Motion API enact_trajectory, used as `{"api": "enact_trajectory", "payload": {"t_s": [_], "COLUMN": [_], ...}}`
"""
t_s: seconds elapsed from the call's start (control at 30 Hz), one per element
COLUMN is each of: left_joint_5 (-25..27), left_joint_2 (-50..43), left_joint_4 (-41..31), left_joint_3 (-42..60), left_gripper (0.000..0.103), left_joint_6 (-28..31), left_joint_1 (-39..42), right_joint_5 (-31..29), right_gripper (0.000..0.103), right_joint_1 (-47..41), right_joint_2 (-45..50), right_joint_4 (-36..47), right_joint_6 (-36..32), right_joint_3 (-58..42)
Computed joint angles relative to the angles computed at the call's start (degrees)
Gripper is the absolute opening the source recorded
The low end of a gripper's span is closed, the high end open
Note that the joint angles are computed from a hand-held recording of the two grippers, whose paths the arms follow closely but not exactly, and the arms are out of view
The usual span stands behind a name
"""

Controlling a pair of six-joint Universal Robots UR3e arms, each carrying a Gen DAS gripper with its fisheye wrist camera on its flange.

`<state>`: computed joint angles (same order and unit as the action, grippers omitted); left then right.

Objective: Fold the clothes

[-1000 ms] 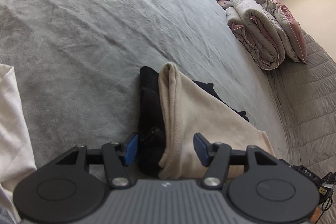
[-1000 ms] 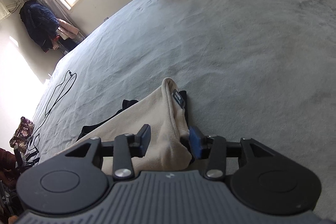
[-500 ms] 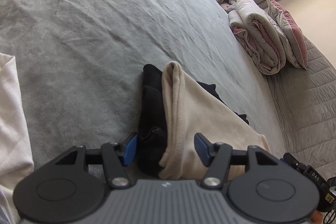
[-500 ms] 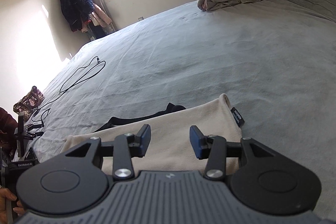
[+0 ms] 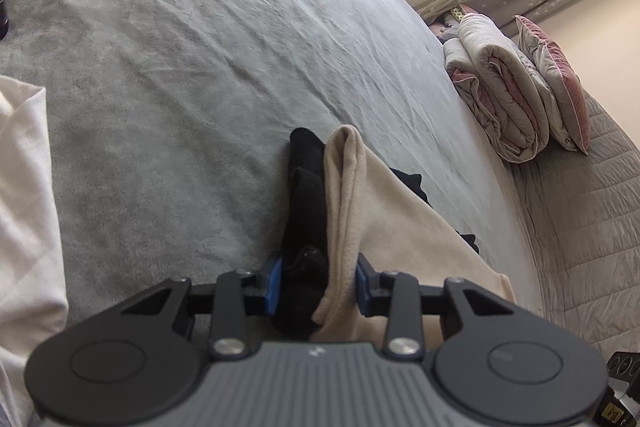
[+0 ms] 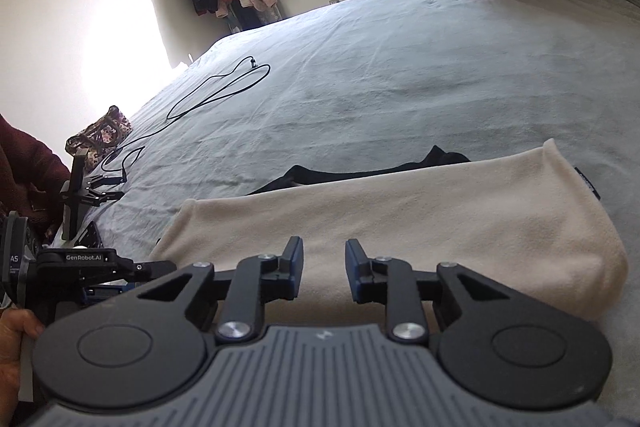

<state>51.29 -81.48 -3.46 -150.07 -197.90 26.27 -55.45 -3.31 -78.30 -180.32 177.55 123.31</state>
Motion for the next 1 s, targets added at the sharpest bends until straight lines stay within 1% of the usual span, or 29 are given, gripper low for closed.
{"api": "enact_trajectory", "payload": {"t_s": [0.07,0.17,0.2,0.27,0.33,0.47,0.53,0.57,0.6,0.73,0.77,0.8,0.87,1.0], "left_joint_5": [0.17,0.11,0.0,-0.54,-0.92,-0.04,0.67,1.21,1.64,3.49,4.41,5.26,6.0,8.15], "left_joint_2": [-0.04,0.18,0.27,1.35,3.39,6.68,7.44,7.39,7.26,4.0,2.09,0.25,-2.54,-9.61], "left_joint_4": [0.7,1.18,1.22,0.05,-1.42,-3.81,-4.61,-4.75,-4.82,-2.77,-1.79,-1.0,0.35,2.95], "left_joint_3": [-0.23,-0.46,-0.43,0.03,0.83,4.92,7.66,9.39,10.9,16.52,18.5,20.49,22.99,28.86], "left_gripper": [0.033,0.031,0.03,0.028,0.027,0.026,0.026,0.026,0.026,0.026,0.026,0.026,0.026,0.026], "left_joint_6": [-0.33,-0.69,-0.86,-1.06,-1.23,-2.92,-4.1,-4.82,-5.41,-8.55,-9.65,-10.63,-11.67,-13.94], "left_joint_1": [-0.1,-0.12,-0.14,-0.03,-0.11,-3.03,-5.08,-6.5,-7.75,-13.27,-15.38,-17.38,-20.19,-26.15], "right_joint_5": [-1.07,-4.51,-5.6,-5.81,-6.29,-6.67,-4.12,-2.75,-0.83,6.91,8.87,10.66,14.71,20.72], "right_gripper": [0.025,0.02,0.018,0.015,0.015,0.015,0.018,0.027,0.029,0.03,0.033,0.037,0.041,0.042], "right_joint_1": [1.75,4.14,4.71,4.61,4.81,4.96,3.32,2.43,1.15,-4.98,-6.67,-8.23,-11.9,-17.58], "right_joint_2": [1.45,4.14,5.12,6.44,5.55,3.94,2.85,2.3,1.65,-1.59,-2.39,-2.97,-4.72,-7.17], "right_joint_4": [-0.37,-1.24,-2.09,-5.72,-4.18,-0.63,1.2,2.12,2.91,6.1,7.0,7.7,9.73,13.75], "right_joint_6": [-0.55,-0.72,-0.65,0.21,-0.07,-0.86,-0.4,-0.15,0.31,1.9,2.19,2.51,3.45,4.24], "right_joint_3": [-0.68,-0.76,-0.55,0.79,0.44,-0.77,-0.7,-0.63,-0.27,1.78,2.29,2.69,3.65,4.84]}}
